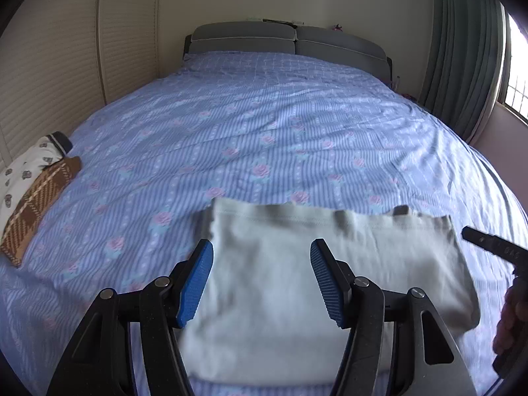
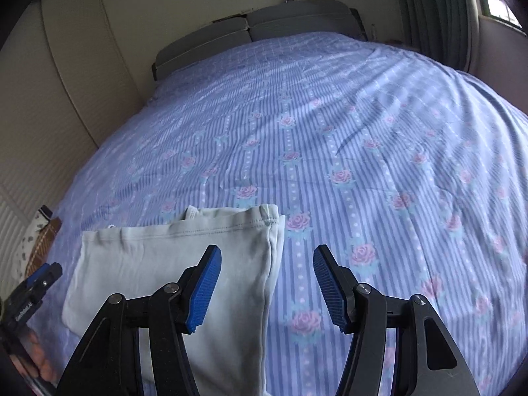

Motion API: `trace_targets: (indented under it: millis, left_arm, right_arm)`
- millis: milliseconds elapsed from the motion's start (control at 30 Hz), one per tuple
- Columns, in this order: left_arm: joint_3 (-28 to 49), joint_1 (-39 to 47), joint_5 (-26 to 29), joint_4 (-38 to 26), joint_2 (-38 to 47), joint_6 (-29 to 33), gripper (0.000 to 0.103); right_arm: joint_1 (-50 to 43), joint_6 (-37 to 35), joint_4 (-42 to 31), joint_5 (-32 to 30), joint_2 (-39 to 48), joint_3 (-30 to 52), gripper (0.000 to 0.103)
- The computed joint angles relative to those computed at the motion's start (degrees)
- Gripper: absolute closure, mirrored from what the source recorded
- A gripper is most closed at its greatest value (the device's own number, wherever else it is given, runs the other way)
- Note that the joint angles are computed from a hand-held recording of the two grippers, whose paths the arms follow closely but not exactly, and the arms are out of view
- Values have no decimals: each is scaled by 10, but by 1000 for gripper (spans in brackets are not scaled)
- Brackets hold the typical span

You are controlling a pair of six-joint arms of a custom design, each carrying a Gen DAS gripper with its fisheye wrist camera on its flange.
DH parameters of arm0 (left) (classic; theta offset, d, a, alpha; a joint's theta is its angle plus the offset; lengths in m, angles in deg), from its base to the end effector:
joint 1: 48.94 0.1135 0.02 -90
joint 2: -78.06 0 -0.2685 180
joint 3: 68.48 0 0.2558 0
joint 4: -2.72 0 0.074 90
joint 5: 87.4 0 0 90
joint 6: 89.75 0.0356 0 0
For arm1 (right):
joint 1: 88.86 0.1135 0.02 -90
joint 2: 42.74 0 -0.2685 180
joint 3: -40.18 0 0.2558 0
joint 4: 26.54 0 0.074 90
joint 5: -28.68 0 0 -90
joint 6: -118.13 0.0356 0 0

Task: Fold small clothes

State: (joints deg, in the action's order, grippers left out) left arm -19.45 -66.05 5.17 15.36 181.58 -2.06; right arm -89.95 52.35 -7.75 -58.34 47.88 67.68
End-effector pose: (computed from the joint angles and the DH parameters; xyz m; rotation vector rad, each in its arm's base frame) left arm 0.2986 -0.0936 0.0932 0.3206 2.2885 -0.2252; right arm 0.2168 -0.0060 0.0773 0.5393 2.2846 0.1383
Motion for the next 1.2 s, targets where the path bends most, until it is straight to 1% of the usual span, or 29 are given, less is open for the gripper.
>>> trace_targets:
  millis: [33,67,167,300,367,433,467,533,567,600,633,767,900,1033,1133,1200]
  left_arm:
    - [11,-6,-4,-6,6,-4,42]
    - [19,-8,-5,-10,9,-6,42]
    - [34,-17,-9,-14,19,-9,42]
    - [40,-18,-10,-14,31,-6,42]
    - [41,-15,-7,-17,36,-6,42]
    - [43,-12,-6,-18,41,-6,42]
    - [44,-11,-5,-19,42,-7,42]
    - [45,-8,-1,-21,43,-5,42]
    - [44,-7,0,-21,41,-4,42]
    - [41,-5,1,-21,38,-2,42]
    - [38,-3,3,-20,35,0,42]
    - [27,9,11,-20,12,10,42]
    - [15,31,31,-28,-18,19,42]
    - [1,64,57,-35,-53,32,42]
    - [-5,99,86,-50,-80,44,42]
    - [-7,126,106,-62,-97,55,42]
  right_arm:
    - [-20,-10,4,-23,24,16,46]
    - [-36,-18,7,-44,47,31,50]
    - [-64,-33,10,-85,90,60,56]
    - [-76,-50,22,-108,138,84,62]
    - [-83,-54,31,-124,165,97,63]
    - [-87,-57,45,-137,183,105,66]
    - [-91,-60,50,-151,192,111,69]
    - [-103,-63,57,-190,211,123,80]
    - [-110,-62,62,-211,221,128,87]
    - [-115,-59,64,-226,227,131,90]
    - [-117,-55,69,-234,229,131,90]
    - [-106,-48,78,-215,207,114,93]
    - [-84,-31,58,-188,136,87,93]
    - [-34,-2,-13,-156,46,87,93]
    - [13,20,-70,-139,6,109,93]
    - [42,35,-104,-132,-4,132,93]
